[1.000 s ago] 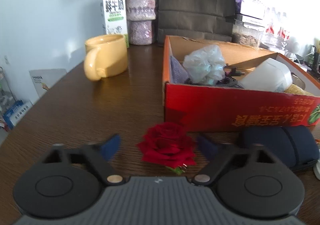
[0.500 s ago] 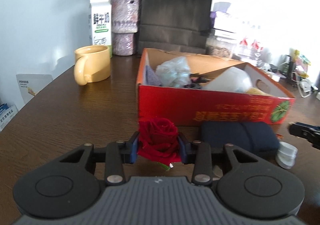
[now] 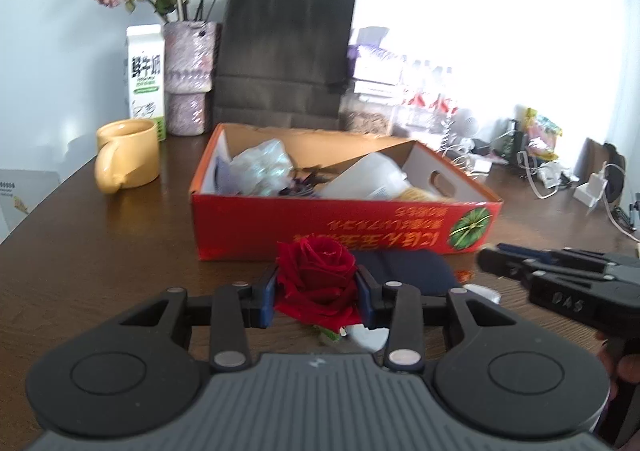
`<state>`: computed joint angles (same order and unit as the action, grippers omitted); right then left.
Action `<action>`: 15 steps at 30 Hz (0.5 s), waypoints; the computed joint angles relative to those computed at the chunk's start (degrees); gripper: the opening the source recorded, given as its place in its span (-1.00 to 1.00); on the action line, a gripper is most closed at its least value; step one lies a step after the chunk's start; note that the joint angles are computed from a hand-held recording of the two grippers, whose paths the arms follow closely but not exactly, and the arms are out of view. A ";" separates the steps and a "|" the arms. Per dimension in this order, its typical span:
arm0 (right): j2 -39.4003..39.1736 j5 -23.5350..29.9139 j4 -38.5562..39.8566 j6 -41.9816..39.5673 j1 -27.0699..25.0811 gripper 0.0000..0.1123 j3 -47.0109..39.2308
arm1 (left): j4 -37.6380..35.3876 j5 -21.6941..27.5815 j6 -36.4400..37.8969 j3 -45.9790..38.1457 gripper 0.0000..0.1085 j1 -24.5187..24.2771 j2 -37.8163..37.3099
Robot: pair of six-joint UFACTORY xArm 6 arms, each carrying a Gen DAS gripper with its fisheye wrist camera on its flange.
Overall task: Organize objects
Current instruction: 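Carry the rose and yellow sponge over the box with both tools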
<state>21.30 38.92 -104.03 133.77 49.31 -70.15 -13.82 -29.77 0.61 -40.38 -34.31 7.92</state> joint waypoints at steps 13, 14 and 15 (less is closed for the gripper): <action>1.82 0.05 -0.24 -4.93 0.25 -0.65 -5.15 | 3.21 -0.53 -1.79 -5.33 -0.28 0.11 2.37; 2.08 0.11 -0.26 -5.63 0.10 -0.65 -5.86 | 3.67 -0.50 -2.05 -6.06 -0.28 0.21 2.70; 2.38 0.26 -0.14 -6.53 -0.02 -0.65 -6.63 | 3.95 -0.50 -2.19 -6.85 -0.28 0.21 3.08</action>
<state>23.68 39.18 -104.17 127.24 49.29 -76.79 -9.88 -30.27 -1.58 -47.23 -34.10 11.01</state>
